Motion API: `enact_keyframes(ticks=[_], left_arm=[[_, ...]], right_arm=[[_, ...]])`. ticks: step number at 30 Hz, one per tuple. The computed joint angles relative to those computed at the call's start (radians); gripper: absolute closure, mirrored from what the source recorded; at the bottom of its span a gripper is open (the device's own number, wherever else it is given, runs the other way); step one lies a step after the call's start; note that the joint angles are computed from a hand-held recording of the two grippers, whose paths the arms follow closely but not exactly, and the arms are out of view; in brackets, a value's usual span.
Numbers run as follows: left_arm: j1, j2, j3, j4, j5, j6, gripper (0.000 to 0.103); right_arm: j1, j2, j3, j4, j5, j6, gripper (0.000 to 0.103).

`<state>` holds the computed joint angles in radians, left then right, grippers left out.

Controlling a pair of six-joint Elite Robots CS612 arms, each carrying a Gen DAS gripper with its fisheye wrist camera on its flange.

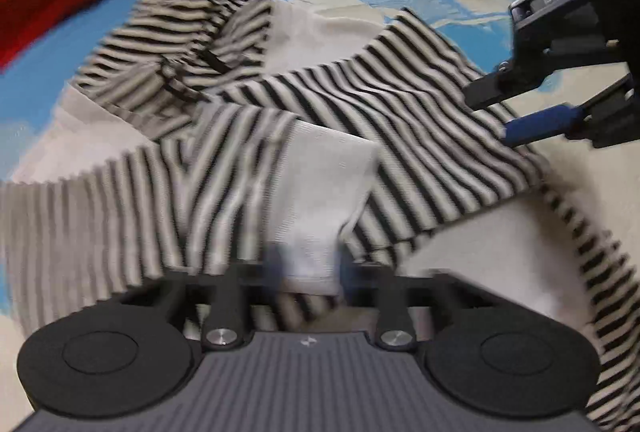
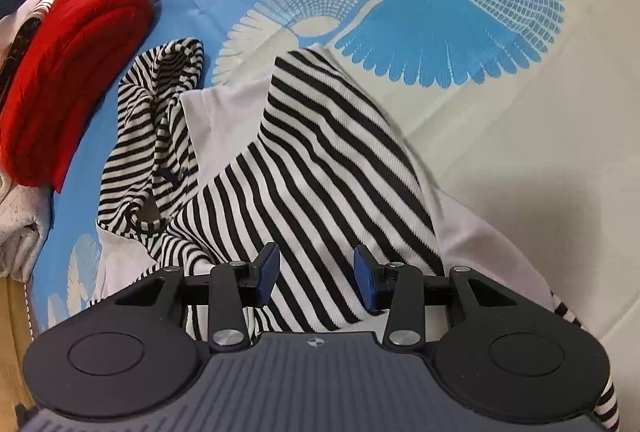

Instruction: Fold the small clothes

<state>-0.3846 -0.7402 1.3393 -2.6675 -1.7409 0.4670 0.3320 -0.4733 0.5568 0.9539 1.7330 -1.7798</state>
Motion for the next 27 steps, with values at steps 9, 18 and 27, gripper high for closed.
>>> enact_keyframes(ticks=[9,18,27], left_arm=[[0.121,-0.003,-0.13,0.088,-0.115,-0.468,0.096],[0.198,0.069,-0.292,0.313,-0.088,-0.769,0.088],[0.181,0.103,-0.31,0.44,-0.119,-0.72,0.062]], right_arm=[[-0.001,0.009,-0.021,0.006,-0.021,-0.003,0.06],[0.003,0.04,-0.066,0.091,0.009,0.028,0.06],[0.001,0.051,-0.074,0.127,0.012,0.056,0.06]])
